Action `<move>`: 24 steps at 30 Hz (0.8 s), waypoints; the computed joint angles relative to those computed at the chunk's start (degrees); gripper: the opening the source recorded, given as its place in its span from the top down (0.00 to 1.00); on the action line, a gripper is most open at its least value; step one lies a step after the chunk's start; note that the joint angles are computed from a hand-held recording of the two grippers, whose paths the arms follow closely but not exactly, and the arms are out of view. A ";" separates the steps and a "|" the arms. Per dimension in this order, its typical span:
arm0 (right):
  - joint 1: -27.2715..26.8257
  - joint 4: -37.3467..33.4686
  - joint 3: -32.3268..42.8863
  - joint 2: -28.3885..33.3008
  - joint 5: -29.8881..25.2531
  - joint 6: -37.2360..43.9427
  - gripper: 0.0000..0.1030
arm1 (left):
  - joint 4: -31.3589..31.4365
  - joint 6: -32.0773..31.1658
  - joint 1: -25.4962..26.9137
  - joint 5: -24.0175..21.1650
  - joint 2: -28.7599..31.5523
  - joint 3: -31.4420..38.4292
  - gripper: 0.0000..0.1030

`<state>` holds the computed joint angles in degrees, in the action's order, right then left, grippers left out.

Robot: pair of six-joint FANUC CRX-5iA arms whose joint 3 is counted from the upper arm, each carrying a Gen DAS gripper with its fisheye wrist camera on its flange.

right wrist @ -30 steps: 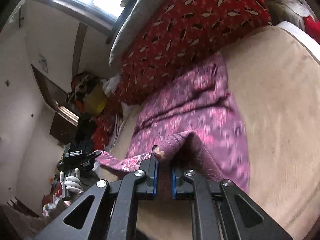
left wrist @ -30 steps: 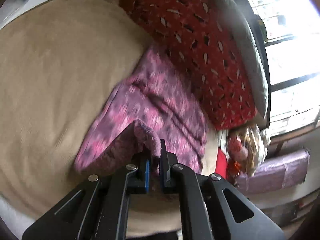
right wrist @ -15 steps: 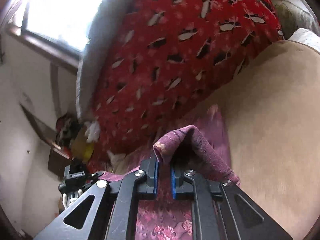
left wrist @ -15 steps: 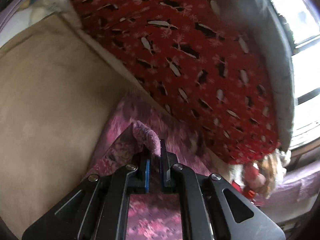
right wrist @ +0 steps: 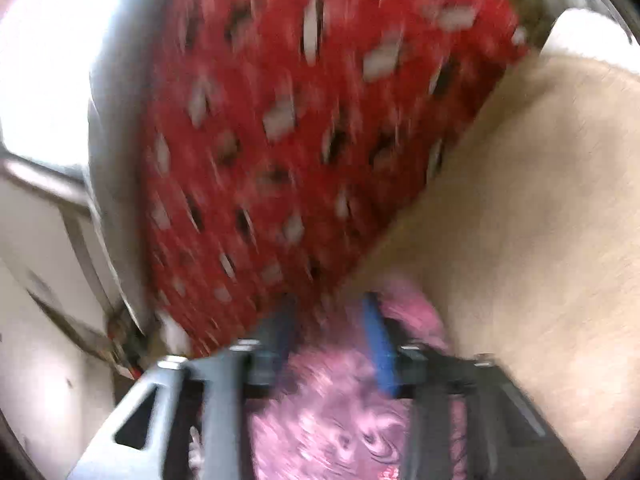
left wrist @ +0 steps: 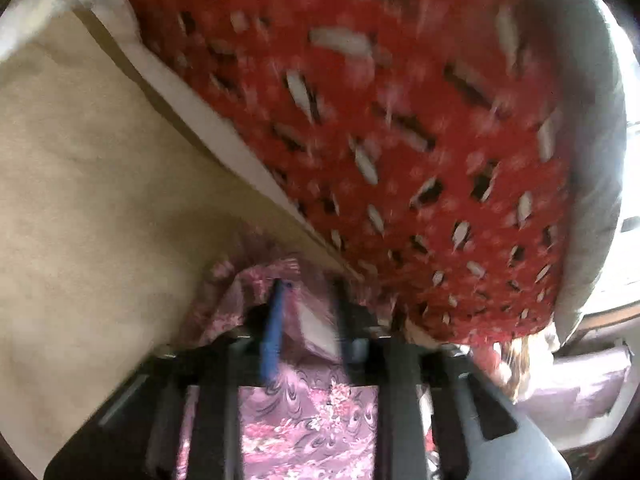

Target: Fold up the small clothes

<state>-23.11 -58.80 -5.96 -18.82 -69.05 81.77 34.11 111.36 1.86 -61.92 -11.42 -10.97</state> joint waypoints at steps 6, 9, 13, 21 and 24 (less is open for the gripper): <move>10.14 20.64 -0.43 -0.97 -0.17 -5.59 0.40 | -3.24 -4.23 1.67 -6.20 -1.91 -2.32 0.43; 14.94 24.86 -2.61 -1.16 0.94 -7.86 0.40 | -3.17 -4.30 0.40 -7.84 -0.68 -4.29 0.43; 18.57 24.54 -3.72 -1.95 3.19 -5.64 0.53 | -5.10 -4.87 -3.08 -7.97 0.64 -3.10 0.52; 22.56 26.84 -3.09 -4.52 11.51 -0.60 0.94 | -17.24 3.71 -5.58 -4.37 0.64 1.15 0.94; 26.98 37.26 -3.42 0.51 6.17 -8.95 0.92 | -19.98 6.92 -6.63 -5.05 1.49 1.19 0.93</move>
<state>3.87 -21.54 -9.38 -18.31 -62.88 72.82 14.13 118.28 -4.77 -66.97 -9.93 -9.78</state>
